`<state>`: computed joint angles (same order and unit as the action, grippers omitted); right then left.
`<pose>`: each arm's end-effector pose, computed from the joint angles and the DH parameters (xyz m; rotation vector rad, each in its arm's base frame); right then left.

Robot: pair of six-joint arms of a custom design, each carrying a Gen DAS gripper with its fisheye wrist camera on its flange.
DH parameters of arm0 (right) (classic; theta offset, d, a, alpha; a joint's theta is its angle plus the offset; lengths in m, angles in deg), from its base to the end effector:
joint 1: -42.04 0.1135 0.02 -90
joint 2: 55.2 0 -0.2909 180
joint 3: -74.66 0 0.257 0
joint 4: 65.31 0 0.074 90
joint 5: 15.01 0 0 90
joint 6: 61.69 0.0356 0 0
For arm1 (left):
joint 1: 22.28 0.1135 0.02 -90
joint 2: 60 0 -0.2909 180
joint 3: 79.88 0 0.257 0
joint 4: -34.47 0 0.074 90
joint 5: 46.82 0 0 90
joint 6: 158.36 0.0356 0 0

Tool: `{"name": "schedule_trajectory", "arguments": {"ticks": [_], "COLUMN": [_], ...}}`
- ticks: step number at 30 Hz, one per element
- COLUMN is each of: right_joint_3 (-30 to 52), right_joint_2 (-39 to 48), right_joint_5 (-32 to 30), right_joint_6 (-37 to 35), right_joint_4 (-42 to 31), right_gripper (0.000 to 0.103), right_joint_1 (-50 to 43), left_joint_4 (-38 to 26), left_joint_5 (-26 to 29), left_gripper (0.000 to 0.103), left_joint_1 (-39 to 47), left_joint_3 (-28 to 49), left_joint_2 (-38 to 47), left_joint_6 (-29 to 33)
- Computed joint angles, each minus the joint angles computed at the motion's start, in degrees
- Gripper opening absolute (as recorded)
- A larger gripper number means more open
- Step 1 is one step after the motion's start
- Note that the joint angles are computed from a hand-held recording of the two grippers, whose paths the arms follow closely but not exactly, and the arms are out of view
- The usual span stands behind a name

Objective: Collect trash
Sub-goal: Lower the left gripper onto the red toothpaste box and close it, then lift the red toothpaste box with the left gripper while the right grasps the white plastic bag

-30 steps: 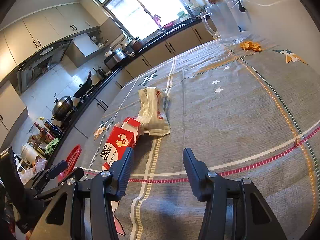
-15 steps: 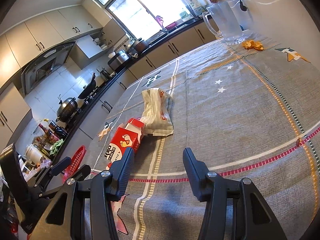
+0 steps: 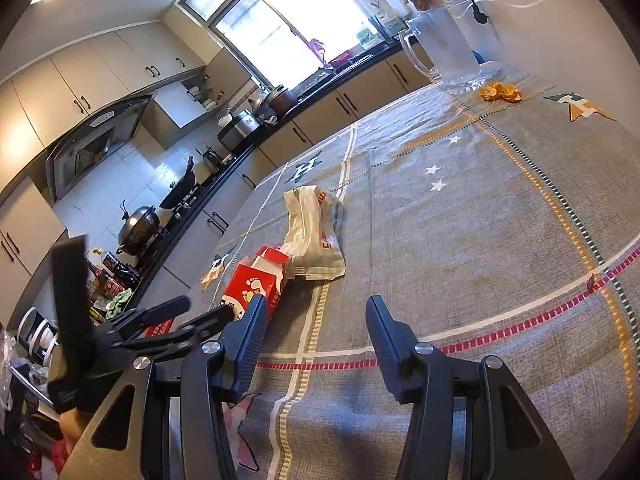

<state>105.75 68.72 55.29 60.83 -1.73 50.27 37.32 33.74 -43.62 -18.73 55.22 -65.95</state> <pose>0.2590 0.0496 0.0457 0.2367 2.1328 0.7831 0.3403 -0.1267 0.0835 0.4341 2.4101 0.0577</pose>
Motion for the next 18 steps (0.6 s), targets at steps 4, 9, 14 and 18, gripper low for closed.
{"name": "schedule_trajectory", "arguments": {"ticks": [4,9,14,18], "right_joint_3": [-0.26,-0.75,-0.66,-0.61], "right_joint_2": [0.35,0.56,0.61,0.3], "right_joint_5": [-0.28,-0.67,-0.83,-0.52], "right_joint_6": [0.15,0.28,0.34,0.46], "right_joint_4": [0.85,1.74,1.69,1.33], "right_gripper": [0.055,0.055,0.055,0.055], "right_joint_1": [-0.06,-0.15,-0.16,0.02], "left_joint_4": [-4.4,-5.49,-2.76,-1.55], "left_joint_5": [2.13,2.54,5.68,9.0], "left_gripper": [0.08,0.08,0.051,0.043], "left_joint_1": [-0.42,-0.77,1.35,3.76], "left_joint_3": [5.62,9.06,6.47,4.6], "left_joint_2": [4.15,7.1,5.16,3.36], "left_joint_6": [-0.45,-1.92,-2.92,-3.42]}}
